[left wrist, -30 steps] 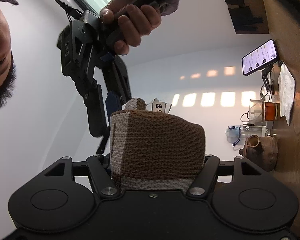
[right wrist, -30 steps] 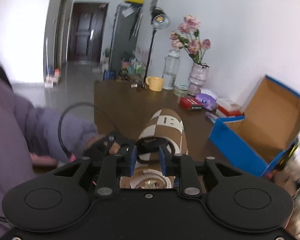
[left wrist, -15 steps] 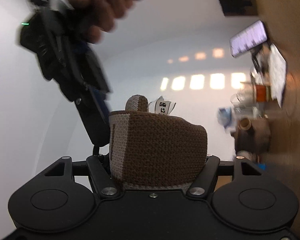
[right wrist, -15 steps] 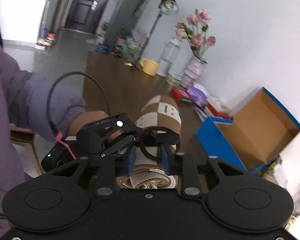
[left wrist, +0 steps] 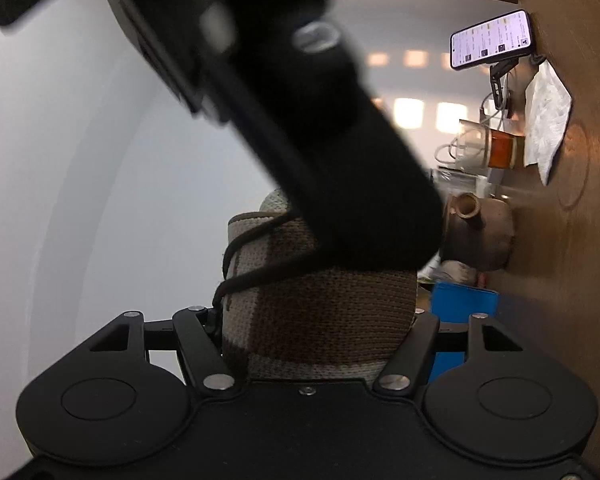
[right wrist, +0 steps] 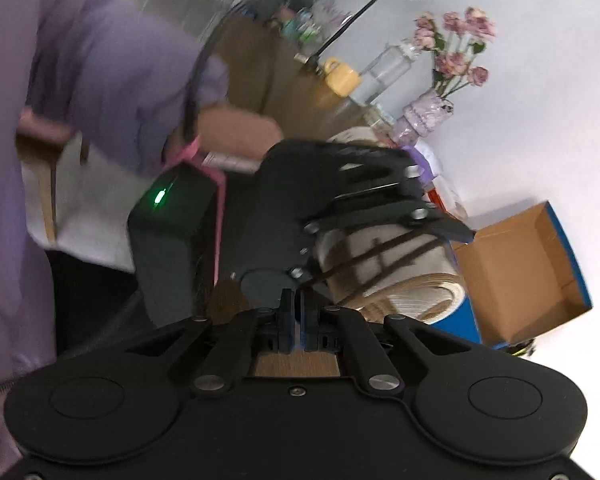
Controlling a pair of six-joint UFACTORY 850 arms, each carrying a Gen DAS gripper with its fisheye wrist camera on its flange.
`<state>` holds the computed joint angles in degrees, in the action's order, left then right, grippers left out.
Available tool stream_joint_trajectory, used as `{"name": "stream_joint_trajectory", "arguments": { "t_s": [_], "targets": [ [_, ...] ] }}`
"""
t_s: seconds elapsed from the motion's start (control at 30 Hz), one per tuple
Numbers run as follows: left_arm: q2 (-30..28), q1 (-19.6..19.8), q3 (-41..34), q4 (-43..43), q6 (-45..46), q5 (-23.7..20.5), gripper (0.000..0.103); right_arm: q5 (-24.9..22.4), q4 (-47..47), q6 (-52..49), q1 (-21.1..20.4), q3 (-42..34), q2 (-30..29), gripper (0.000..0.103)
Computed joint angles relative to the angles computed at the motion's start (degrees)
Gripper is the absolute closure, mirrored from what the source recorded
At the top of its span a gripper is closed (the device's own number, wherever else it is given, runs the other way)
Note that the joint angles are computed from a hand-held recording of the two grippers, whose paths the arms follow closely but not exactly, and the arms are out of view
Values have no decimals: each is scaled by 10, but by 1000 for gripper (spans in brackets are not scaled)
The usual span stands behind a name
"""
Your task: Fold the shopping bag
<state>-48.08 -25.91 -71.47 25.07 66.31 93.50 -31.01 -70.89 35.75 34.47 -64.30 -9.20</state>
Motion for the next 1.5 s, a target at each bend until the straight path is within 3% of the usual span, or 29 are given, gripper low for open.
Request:
{"name": "stream_joint_trajectory", "arguments": {
  "t_s": [0.13,0.37,0.47,0.67,0.8,0.9,0.97,1.03,1.13,1.17,1.27,1.33,1.5],
  "targets": [
    [65,-11,46,-53,-103,-112,41,-71,-48,-27,26,10,-18,97],
    [114,-2,79,-25,-246,-182,45,-149,-145,30,39,25,-41,95],
    [124,2,101,-30,-273,-159,47,-198,-183,41,49,34,-53,89],
    [142,12,148,-29,-283,-118,50,-255,-218,94,55,40,-62,86],
    [156,24,174,4,-300,-114,51,-313,-234,116,53,38,-68,85],
    [161,30,184,14,-323,-71,51,-278,-230,135,46,45,-49,84],
    [152,31,180,19,-308,-23,52,-255,-231,144,54,46,-47,69],
    [138,35,177,32,-268,17,52,-262,-251,156,54,49,-47,67],
    [133,41,178,48,-246,27,51,-281,-283,191,45,57,-35,71],
    [133,45,179,52,-250,29,51,-291,-304,200,45,64,-28,82],
    [136,51,180,72,-249,25,51,-306,-340,195,50,73,-19,89],
    [140,55,182,89,-246,15,51,-324,-364,174,58,72,-23,91],
    [123,51,168,68,-189,54,51,-353,-377,117,65,63,-30,91]
  ]
}}
